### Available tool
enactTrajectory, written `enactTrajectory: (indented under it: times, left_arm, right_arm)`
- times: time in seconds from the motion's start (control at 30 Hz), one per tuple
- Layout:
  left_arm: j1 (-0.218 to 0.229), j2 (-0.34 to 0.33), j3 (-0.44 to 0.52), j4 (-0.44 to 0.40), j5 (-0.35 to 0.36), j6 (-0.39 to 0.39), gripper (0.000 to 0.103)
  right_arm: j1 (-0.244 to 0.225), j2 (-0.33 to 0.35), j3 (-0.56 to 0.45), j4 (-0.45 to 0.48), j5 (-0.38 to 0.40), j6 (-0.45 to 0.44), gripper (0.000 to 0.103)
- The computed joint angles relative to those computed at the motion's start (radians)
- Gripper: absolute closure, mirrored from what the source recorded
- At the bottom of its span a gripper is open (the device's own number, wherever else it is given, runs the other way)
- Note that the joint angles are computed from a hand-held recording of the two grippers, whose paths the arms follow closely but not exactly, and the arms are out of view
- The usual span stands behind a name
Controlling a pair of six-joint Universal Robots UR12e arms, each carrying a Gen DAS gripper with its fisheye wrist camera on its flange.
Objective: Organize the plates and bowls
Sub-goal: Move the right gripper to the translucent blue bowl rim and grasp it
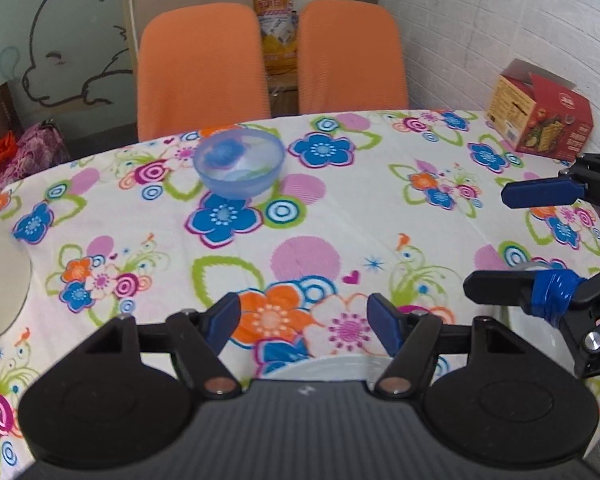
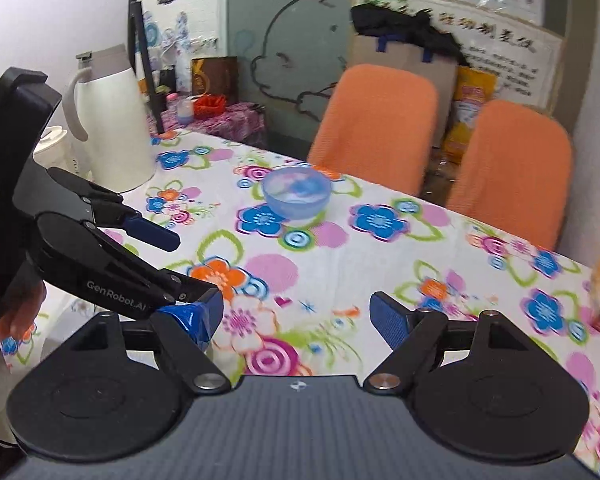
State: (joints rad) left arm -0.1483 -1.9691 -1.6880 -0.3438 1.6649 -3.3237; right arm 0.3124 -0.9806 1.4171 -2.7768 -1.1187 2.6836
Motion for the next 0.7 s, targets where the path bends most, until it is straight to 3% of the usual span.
enactTrajectory:
  times: [0.17, 0.4, 0.5, 0.7]
  left_arm:
    - [0.068, -0.040, 0.067, -0.021, 0.024, -0.050, 0.033]
    - [0.130, -0.171, 0.237, -0.077, -0.048, -0.099, 0.033]
    - [0.136, -0.232, 0.312, -0.124, -0.060, -0.092, 0.033]
    - [0.138, -0.290, 0.365, -0.113, -0.091, -0.086, 0.033]
  right_arm:
    - [0.036, 0.117, -0.220, 0.180, -0.023, -0.047, 0.036]
    - [0.066, 0.290, -0.487, 0.340, -0.096, -0.030, 0.036]
    - [0.067, 0.340, -0.559, 0.386, -0.094, -0.021, 0.036]
    - [0.074, 0.385, -0.613, 0.390, -0.086, -0.053, 0.036]
